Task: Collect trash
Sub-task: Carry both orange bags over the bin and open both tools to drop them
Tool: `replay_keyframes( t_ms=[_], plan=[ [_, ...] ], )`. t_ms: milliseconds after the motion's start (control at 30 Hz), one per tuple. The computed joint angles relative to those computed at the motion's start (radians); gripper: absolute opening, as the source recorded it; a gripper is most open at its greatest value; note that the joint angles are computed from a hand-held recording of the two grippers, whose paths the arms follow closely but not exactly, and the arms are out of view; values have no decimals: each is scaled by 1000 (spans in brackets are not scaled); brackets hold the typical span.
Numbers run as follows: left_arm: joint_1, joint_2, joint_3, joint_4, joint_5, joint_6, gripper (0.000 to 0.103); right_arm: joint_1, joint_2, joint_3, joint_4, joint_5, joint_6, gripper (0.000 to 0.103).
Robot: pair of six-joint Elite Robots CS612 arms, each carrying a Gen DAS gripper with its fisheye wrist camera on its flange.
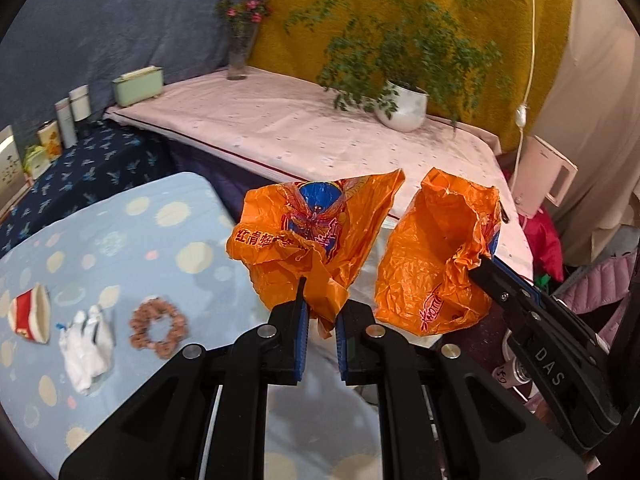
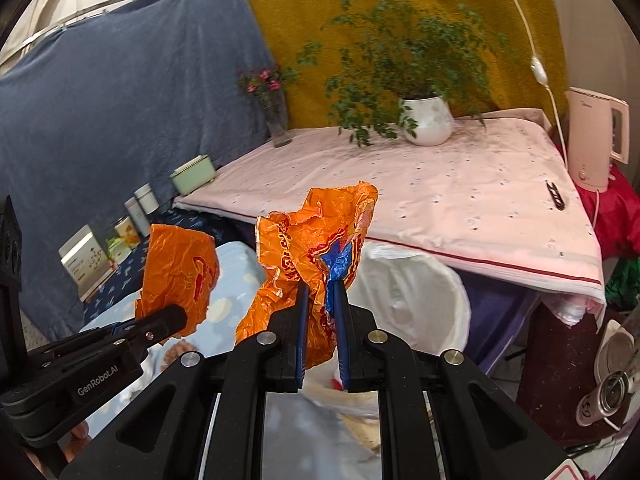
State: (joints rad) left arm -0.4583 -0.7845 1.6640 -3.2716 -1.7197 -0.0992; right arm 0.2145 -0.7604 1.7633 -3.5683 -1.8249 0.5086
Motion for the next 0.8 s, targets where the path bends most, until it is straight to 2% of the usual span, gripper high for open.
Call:
replay_keyframes(
  t_ms=[200, 367, 433, 500, 667, 800],
  plan=[
    [-15, 39, -65, 57, -75, 24, 11, -33, 0, 24, -9, -15, 32, 12],
    [-28, 65, -109, 110, -77, 24, 14, -55, 4, 37, -10, -18, 58, 12],
    [-32, 72, -120, 127, -71, 12, 24, -61, 7, 39, -6, -14, 68, 12],
    [-31, 76, -123, 118, -62, -4, 40, -64, 10, 37, -1, -10, 67, 12],
    [-32, 78, -118, 94, -14, -26, 51, -64, 19, 18, 15, 0, 54, 12],
    [-28, 77, -109, 75, 29, -49, 57, -59, 29, -6, 31, 8, 42, 13]
  ],
)
